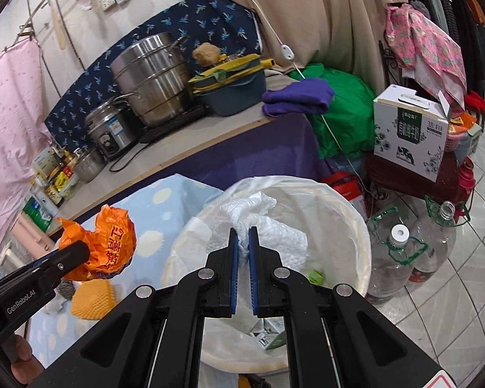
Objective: Collect trash
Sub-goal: 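Carry the tissue and orange bag over the bin and release both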
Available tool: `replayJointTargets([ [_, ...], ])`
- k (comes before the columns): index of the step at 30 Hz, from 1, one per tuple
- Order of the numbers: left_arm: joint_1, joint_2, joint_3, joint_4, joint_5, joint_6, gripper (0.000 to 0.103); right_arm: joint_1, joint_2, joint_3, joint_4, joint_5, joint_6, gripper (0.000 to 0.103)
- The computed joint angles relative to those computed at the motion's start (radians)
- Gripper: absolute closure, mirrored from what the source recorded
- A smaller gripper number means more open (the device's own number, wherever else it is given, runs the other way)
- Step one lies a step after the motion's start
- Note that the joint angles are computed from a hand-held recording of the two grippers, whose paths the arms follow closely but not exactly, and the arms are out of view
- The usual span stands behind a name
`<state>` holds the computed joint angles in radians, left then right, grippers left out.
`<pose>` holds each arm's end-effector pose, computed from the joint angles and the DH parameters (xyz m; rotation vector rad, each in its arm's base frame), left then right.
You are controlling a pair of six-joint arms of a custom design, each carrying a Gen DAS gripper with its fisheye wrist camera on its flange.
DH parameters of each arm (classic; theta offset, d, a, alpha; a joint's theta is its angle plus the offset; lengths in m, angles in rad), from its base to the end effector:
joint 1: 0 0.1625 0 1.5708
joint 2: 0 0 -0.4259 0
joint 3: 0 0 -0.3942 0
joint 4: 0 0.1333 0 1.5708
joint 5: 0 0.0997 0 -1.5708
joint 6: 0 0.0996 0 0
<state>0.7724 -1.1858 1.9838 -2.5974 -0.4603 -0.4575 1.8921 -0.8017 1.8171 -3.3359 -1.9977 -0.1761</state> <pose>-0.2331 -0.5378 0.2545 0.2157 2.1640 -0.9921 0.2891 -0.5770 0.1352 0.4223 -2.5578 1.0543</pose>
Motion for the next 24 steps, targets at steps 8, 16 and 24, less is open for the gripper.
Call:
replayJointTargets([
  [8,0.021,0.068,-0.041,-0.020,-0.034,0.033,0.072,-0.019,0.004,0.007,0.004,-0.005,0.011,0.097],
  [16,0.033,0.098,-0.062,-0.002,-0.044,0.026,0.071,-0.027,0.003,0.009,0.012,-0.009,0.028,0.092],
  [24,0.032,0.102,-0.064,-0.009,-0.041,0.013,0.051,-0.021,-0.003,0.012,-0.025,-0.013,0.036,0.068],
])
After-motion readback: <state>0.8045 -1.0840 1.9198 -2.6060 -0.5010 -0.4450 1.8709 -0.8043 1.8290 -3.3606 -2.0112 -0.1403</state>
